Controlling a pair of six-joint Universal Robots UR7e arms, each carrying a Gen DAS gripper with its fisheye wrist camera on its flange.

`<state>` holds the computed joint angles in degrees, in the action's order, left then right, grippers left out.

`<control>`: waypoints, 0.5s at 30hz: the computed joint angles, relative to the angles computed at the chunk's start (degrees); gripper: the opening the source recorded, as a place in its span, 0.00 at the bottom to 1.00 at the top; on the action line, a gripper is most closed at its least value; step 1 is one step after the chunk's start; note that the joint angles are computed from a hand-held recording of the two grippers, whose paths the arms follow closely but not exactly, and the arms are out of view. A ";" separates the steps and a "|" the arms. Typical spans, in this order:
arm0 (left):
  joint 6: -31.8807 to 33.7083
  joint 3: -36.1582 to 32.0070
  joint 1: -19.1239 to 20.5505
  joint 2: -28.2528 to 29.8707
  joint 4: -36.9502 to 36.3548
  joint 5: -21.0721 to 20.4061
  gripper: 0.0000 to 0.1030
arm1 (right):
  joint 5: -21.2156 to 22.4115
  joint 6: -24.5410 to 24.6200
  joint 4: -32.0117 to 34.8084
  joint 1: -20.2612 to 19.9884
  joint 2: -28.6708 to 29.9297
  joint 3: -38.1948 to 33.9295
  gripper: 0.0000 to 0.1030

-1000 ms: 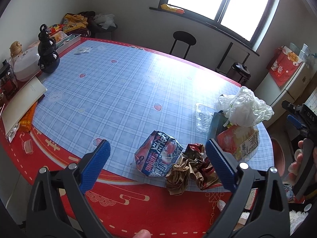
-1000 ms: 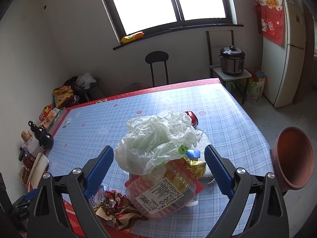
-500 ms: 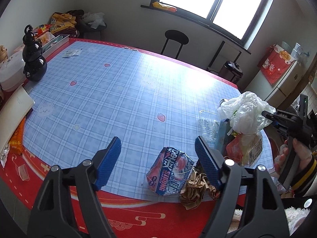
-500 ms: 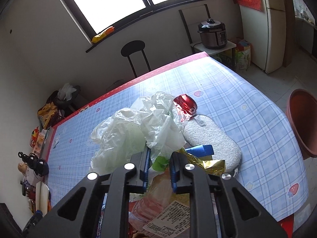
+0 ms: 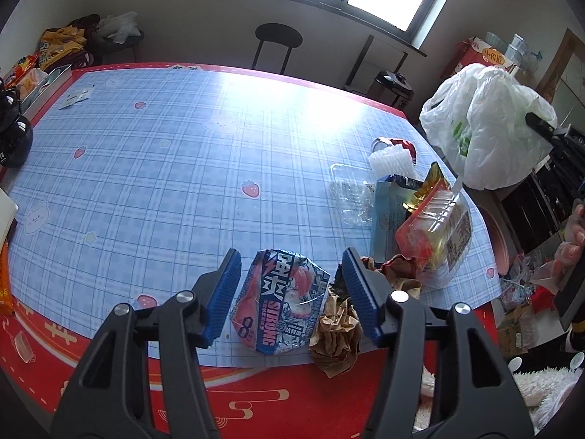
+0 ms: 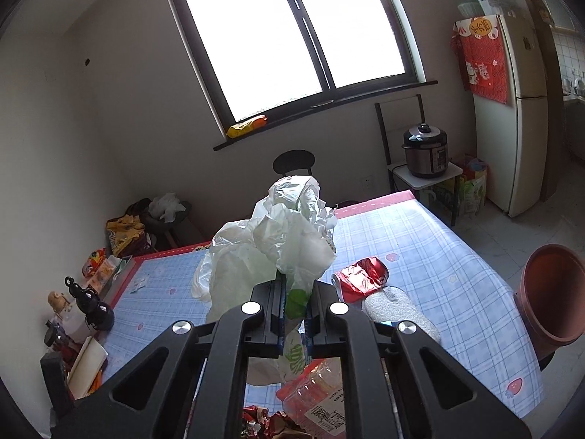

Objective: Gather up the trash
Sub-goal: 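Grasp the brown paper bag with left tool while right tool holds white bag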

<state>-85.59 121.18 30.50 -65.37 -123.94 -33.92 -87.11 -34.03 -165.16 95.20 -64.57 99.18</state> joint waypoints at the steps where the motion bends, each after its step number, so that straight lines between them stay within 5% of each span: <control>1: 0.68 -0.42 0.10 1.02 -0.76 -0.65 0.55 | 0.57 -0.87 0.37 -0.31 -0.77 0.39 0.09; 7: 2.78 -2.99 0.02 6.10 -3.14 -3.63 0.54 | 3.23 -4.94 3.86 -3.09 -4.92 1.95 0.09; 12: 2.02 -8.31 -0.81 9.67 10.49 -3.88 0.55 | 4.29 -5.93 8.05 -5.54 -6.55 0.91 0.09; 15: 3.76 -7.79 -0.80 10.36 8.95 -6.32 0.55 | 4.98 -6.34 9.40 -6.87 -6.90 0.22 0.09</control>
<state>-81.83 113.39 29.69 -55.02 -114.99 -40.24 -82.13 -40.36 -155.76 88.33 -71.47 99.40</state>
